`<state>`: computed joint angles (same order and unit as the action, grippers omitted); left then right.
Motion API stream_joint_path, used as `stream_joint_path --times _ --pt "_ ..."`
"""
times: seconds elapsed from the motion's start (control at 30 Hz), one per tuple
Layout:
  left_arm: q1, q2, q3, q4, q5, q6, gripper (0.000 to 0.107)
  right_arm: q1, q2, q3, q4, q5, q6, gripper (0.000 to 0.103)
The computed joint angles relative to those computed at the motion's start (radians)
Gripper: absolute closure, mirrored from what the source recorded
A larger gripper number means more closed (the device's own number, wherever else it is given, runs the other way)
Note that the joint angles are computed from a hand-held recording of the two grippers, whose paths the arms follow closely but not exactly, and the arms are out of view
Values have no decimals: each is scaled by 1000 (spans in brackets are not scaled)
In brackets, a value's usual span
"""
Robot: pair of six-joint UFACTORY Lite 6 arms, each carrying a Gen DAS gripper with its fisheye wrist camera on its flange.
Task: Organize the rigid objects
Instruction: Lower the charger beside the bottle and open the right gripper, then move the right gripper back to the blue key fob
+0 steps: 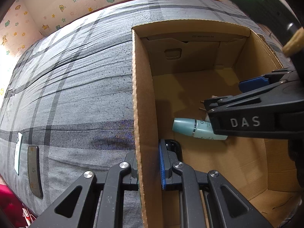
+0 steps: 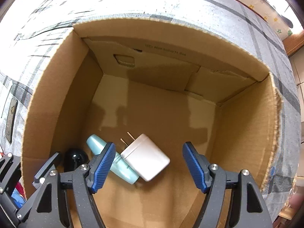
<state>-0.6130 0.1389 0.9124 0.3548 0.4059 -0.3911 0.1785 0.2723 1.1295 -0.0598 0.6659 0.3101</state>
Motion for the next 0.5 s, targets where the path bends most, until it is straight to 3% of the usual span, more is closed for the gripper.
stream_joint_path --times 0.5 --pt "-6 -4 -3 20 5 -24 92 -3 -225 -63 -40 68 34 23"
